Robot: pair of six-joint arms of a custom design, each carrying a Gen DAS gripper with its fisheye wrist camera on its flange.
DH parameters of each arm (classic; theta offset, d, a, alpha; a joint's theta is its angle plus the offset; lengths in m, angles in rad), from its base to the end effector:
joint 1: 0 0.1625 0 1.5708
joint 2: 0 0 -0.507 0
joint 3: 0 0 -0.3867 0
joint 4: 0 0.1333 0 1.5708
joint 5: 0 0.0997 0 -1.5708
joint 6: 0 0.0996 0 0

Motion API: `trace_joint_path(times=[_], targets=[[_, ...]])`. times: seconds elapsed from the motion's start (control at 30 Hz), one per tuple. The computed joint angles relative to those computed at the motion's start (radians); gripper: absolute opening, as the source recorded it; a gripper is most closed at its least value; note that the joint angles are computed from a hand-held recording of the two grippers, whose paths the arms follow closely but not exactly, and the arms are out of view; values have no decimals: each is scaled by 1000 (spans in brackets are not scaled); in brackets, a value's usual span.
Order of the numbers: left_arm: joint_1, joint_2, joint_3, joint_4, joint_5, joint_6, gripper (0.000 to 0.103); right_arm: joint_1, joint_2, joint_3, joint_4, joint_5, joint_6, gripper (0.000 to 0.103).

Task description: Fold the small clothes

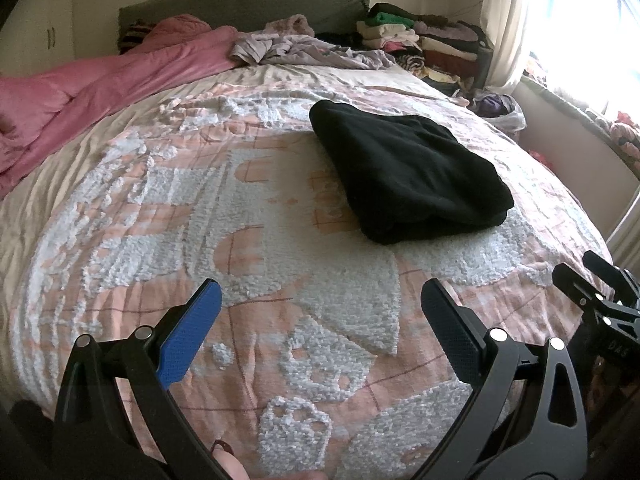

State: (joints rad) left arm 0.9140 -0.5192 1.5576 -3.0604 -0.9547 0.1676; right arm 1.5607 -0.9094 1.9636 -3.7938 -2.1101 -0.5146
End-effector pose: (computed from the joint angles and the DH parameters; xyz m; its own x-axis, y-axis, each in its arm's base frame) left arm -0.3139 -0.7197 0.0512 -0.6973 0.4135 -0.5855 0.6753 0.6529 -0.3432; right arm 0.0759 -0.6209 0.2847 -0.7447 0.2264 0.6279 -0.4165 0.5774 -0.7022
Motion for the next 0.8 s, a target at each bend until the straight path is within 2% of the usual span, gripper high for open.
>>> trace_joint_path(times=[0.27,0.53,0.67,0.8], targets=[[9,-7,-4,14,-6,5,93,1,-9,10,-14,-14,2,99],[4,-3,-1,4,28,14,93,-15,-40,27,-36,-35,34,98],[13,-4,-18,30,35,-11,93,-44,-95,59,-82,-63,81,98],[48,-21,-55,40,60,-34,93,-94,-169,110,-193,-136,91,98]])
